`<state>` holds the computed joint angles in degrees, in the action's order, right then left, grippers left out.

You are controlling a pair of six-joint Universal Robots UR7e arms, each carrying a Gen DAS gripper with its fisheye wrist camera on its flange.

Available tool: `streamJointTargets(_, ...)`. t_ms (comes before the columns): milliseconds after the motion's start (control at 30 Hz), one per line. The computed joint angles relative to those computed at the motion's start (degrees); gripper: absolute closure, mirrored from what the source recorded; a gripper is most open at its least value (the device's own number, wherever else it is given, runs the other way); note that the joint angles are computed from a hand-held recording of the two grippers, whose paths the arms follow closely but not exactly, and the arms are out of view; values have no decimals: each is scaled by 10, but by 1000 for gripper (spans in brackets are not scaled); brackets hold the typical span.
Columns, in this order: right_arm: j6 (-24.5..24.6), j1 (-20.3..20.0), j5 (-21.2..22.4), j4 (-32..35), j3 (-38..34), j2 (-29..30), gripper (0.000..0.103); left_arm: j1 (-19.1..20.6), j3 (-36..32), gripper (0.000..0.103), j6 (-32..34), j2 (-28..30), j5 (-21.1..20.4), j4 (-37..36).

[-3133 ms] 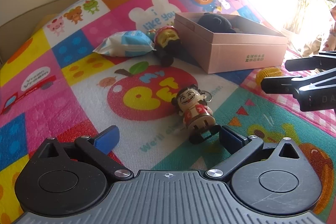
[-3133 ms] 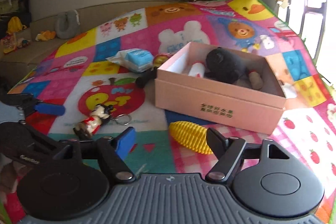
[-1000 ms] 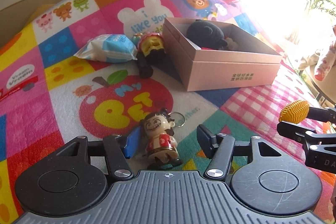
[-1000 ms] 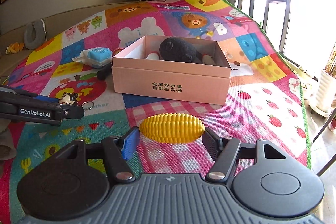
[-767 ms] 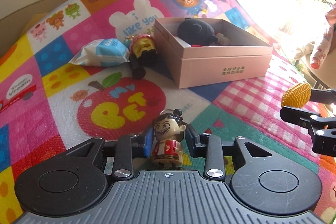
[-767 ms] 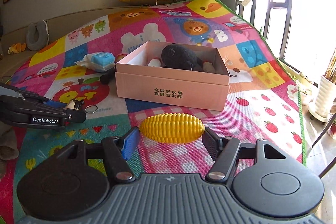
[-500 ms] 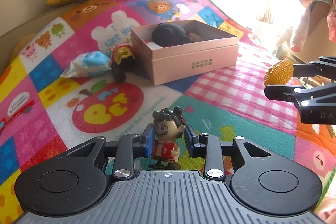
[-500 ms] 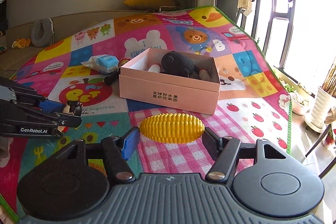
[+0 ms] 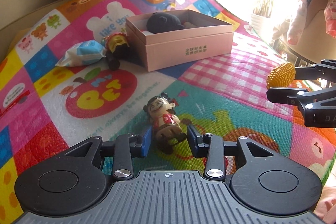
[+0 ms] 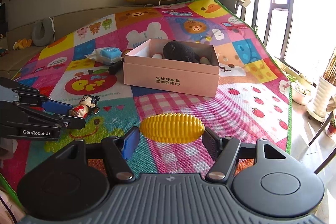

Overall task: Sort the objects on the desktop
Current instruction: 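Carry the doll and the corn toy toward the pink box with both grippers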

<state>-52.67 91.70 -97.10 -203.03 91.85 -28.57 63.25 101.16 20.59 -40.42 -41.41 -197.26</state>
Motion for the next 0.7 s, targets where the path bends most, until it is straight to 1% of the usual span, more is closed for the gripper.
streamJointTargets(67, 3, 0, -4, 6, -5, 3, 37, 3, -5, 56, -12, 1, -4, 5)
streamJointTargets(233, 4, 0, -20, 26, -12, 10, 37, 12, -21, 55, -56, -2, -16, 36)
streamJointTargets(300, 5, -1, -27, 32, -16, 14, 37, 16, -28, 54, -62, 1, -20, 39)
streamJointTargets(367, 7, -2, -34, 36, -20, 18, 37, 18, -35, 51, -57, 5, -30, 36)
streamJointTargets(467, 7, -3, -36, 37, -22, 19, 37, 19, -28, 48, -44, 0, -65, 33)
streamJointTargets(500, 6, -3, -36, 35, -21, 20, 36, 18, -22, 45, -36, -3, -79, 30)
streamJointTargets(567, 4, -4, -37, 26, -22, 22, 30, 14, -8, 39, -20, -10, -106, 26)
streamJointTargets(600, 5, -5, -37, 23, -22, 23, 29, 13, -2, 36, -14, -12, -113, 24)
streamJointTargets(667, 11, -7, -32, 23, -23, 23, 27, 8, 7, 33, 2, -13, -116, 8)
streamJointTargets(700, 12, -8, -30, 23, -22, 23, 27, 7, 10, 29, 7, -13, -116, 0)
